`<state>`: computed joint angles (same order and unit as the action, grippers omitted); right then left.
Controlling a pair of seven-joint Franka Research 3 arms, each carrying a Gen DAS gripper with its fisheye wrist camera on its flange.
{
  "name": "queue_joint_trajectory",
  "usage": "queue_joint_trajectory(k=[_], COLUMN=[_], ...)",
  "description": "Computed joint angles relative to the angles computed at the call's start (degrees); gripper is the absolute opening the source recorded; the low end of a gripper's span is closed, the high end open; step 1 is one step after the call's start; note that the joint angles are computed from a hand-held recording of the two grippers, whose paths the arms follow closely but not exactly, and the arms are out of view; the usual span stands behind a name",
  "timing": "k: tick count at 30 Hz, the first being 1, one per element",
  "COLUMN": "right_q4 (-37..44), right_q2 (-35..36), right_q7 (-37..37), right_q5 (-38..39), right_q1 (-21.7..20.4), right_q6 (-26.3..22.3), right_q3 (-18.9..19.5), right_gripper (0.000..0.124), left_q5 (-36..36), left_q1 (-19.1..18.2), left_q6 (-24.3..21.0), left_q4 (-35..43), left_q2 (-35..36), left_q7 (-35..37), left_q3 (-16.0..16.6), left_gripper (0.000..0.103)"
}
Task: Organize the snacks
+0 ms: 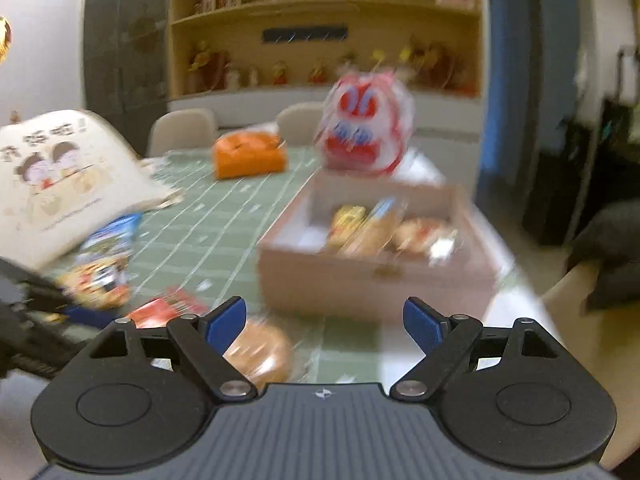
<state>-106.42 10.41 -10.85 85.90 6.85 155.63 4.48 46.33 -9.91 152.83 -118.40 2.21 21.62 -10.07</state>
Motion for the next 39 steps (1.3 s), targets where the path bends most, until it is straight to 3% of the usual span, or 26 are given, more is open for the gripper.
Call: queue_joint_trajectory(k=[1,3,8,9,11,15,19,22,25,27,29,31,37,39], right_q4=[0.84,2.38,2.57,1.76,-0.7,-3.8,-5.32,-2.99,0.12,3.32,8.09,10.57,4.52,2.75], right_q2=[0.46,1.75,3.68,3.49,1.75,-2.83,-5.31,-3.64,-0.38,2.57,6.35,8.17,4.14,2.7], right_q7=[-1.73,1.62,24.73,26.34,22.45,12.79,6.13,10.55,13.47,20.19,30.56,35.19,32.13,30.59], right_q5=[1.93,-1.03,-25.11,-27.81,-27.2,-23.12,-17.0,-19.98,-22.82,-27.91,-34.29,-35.4,-33.82,-34.97], right_q1=[0.47,1.47,1.96,1.87,-0.05,-3.06,-1.69,-0.12,1.41,2.2,2.22,0.64,-2.22,-2.59], right_q6=[2.95,7.04,3.81,3.71,2.21,-10.91,-12.62,-13.88,-11.96,-12.17,-16.26,-19.63,-15.08,-15.95], right_q3=[0.32,0.26,-1.67,-1.58,0.21,0.2,-0.86,-1.25,-0.52,-0.48,-0.9,-0.38,0.23,-0.2], right_gripper=[0.088,0.089,0.089,0.089,0.089,0.089,0.089,0.089,0.089,0.089,0.089,0.086,0.083,0.083], left_q5=[0.3,1.25,5.09,5.31,5.76,6.66,8.35,9.56,9.77,9.64,9.68,10.07,9.14,8.17], left_q1=[0.01,-0.01,-0.65,-0.68,-0.44,0.08,0.13,-0.04,-0.05,0.09,0.3,0.58,0.61,0.35], left_q6=[0.28,0.79,-1.07,-1.0,0.28,2.54,2.58,1.99,2.16,2.8,3.64,4.64,4.36,5.05], left_q4=[-0.39,-1.01,-0.37,-0.4,-0.93,-1.92,-2.01,-1.83,-1.93,-2.19,-2.59,-3.1,-2.21,-1.21], left_q2=[-0.29,-0.69,-0.19,-0.17,-0.39,-0.83,-0.8,-0.67,-0.69,-0.83,-1.07,-1.35,-0.71,0.29], left_q7=[-0.52,-1.71,-4.62,-4.77,-5.47,-7.97,-9.92,-10.5,-10.73,-10.89,-11.22,-11.86,-12.11,-10.36], left_q3=[0.04,-0.03,-0.5,-0.46,-0.17,0.11,-0.07,-0.22,-0.19,-0.08,0.02,0.14,-0.21,-0.27], left_gripper=[0.058,0.058,0.061,0.061,0.061,0.061,0.061,0.061,0.061,0.061,0.061,0.061,0.06,0.06])
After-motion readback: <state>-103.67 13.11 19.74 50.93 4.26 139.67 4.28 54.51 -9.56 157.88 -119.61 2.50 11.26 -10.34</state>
